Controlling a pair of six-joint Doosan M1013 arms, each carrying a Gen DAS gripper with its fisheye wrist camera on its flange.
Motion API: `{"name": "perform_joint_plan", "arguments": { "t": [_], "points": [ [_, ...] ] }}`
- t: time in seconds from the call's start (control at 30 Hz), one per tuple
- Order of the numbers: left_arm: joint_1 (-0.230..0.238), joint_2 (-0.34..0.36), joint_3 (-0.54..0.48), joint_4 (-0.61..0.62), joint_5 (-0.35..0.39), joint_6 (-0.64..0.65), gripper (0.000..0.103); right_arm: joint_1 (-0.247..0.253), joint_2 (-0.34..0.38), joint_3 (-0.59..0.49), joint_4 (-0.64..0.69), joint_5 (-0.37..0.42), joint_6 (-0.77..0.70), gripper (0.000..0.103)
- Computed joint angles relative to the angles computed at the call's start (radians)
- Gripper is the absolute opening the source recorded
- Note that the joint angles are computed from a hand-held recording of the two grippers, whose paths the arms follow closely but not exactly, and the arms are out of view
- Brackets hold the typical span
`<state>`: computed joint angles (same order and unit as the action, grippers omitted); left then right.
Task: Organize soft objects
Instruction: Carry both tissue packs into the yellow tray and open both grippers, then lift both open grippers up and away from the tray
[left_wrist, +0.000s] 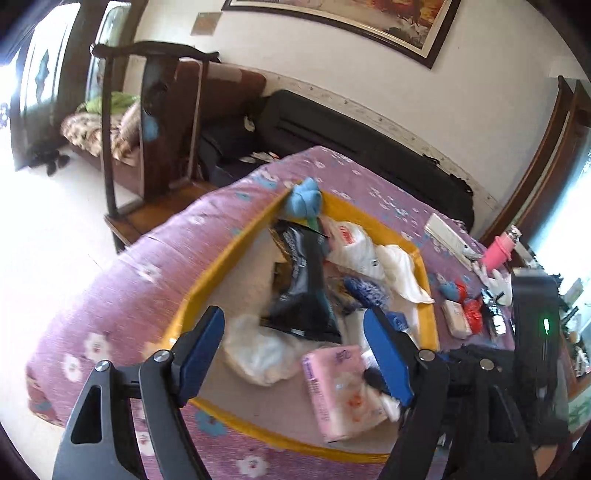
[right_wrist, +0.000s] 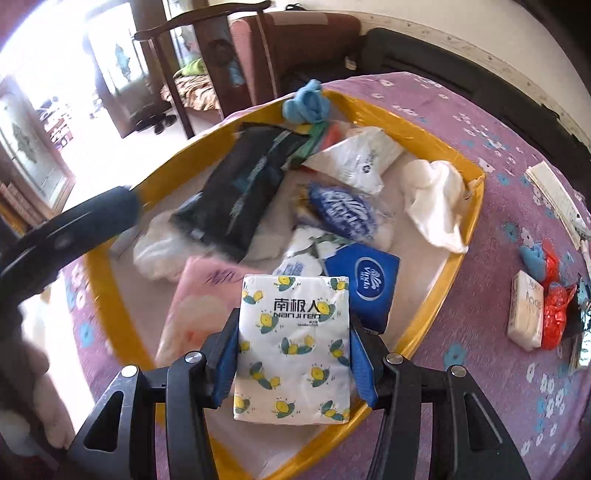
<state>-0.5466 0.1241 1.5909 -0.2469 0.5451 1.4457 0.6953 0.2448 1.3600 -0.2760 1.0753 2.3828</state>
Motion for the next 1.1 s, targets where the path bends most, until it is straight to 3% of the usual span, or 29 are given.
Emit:
{"name": "perform_joint_plan", "arguments": {
  "t": [0.27, 0.5, 0.67, 0.8, 1.1],
  "points": [
    [0.007, -0.036, 0.032, 0.099, -0.014, -0.113, 0.081, -0.002, 0.029, -0.034, -0.099, 0.072, 0.029, 0.058],
    [-0.031, -0.05, 0.037, 0.292, -0.022, -0.279, 0.086, 0.014, 0.017, -0.014, -0.07, 0.045, -0.012, 0.063],
    [-0.076, -0.081, 0.06, 0.534, -0.069, -0.472, 0.093, 0.043, -0.028, 0.027, -0.165, -0.02, 0.026, 0.077],
    [-0.103, -0.102, 0.076, 0.676, -0.099, -0.588, 0.096, 0.072, -0.071, 0.066, -0.265, -0.057, 0.095, 0.081],
    [-0.152, -0.128, 0.095, 0.83, -0.119, -0.693, 0.098, 0.119, -0.149, 0.151, -0.43, -0.075, 0.277, 0.083]
  ]
}}
